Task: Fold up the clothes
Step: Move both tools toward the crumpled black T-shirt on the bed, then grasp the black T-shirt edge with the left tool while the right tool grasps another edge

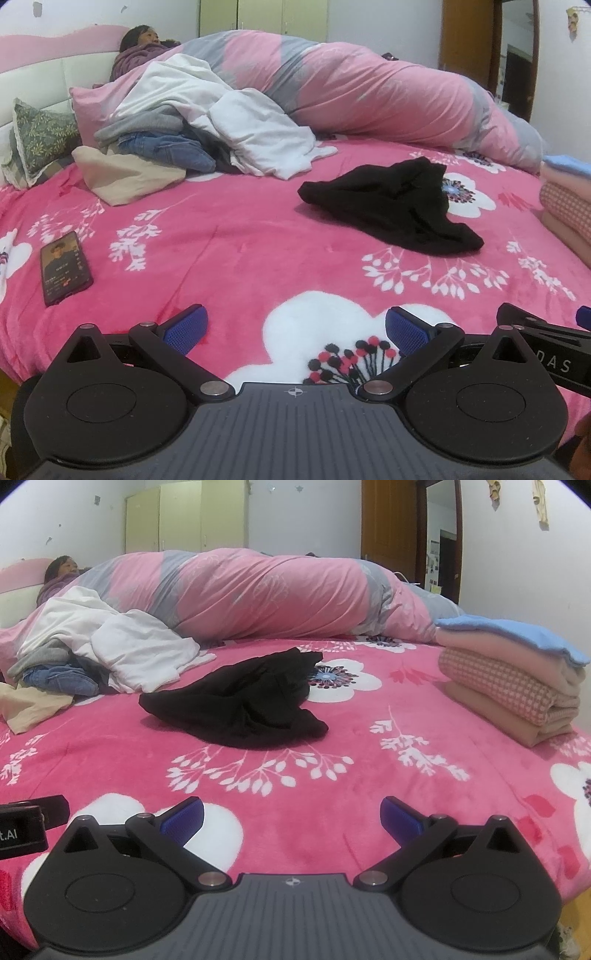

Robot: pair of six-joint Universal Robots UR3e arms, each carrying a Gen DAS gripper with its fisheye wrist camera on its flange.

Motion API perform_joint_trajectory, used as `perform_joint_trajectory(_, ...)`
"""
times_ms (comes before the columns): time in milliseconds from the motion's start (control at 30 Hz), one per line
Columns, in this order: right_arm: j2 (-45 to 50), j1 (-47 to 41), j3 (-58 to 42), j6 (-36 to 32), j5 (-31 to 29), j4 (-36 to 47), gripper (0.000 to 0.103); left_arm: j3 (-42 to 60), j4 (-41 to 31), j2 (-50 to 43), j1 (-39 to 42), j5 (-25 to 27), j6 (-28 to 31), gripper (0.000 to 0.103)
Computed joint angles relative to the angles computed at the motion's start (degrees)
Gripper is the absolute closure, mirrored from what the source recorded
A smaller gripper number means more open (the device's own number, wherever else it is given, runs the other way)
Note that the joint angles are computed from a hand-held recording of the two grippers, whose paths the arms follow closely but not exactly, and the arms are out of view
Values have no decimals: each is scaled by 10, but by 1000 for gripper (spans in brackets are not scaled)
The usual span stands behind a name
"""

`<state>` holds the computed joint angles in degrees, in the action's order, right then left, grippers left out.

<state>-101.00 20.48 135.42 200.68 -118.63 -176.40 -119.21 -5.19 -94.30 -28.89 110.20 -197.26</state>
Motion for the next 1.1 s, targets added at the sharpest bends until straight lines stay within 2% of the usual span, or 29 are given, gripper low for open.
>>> perform_joint_trajectory(467, 4, 5, 2, 7, -11, -8, 0, -8, 17, -6, 2, -6, 4, 0)
perform_joint_trajectory(633, 5, -4, 12, 4, -9, -25, 0, -15, 48, -19, 8, -12, 6, 0)
perform_joint_trajectory(733, 8, -19, 24, -6, 4, -49, 0, -25, 89, -31, 20, -31, -1, 0)
perform_joint_trajectory(867, 22, -38, 45, -29, 13, -105, 0, -37, 178, -65, 38, -53, -20, 0)
perform_joint_trajectory(933, 29, -57, 58, -46, 25, -144, 0, -12, 165, -82, 52, -74, -21, 0)
perform_joint_trajectory(1100, 50, -138, 56, -122, 101, -215, 0, 86, 118, -138, 73, -110, 45, 0)
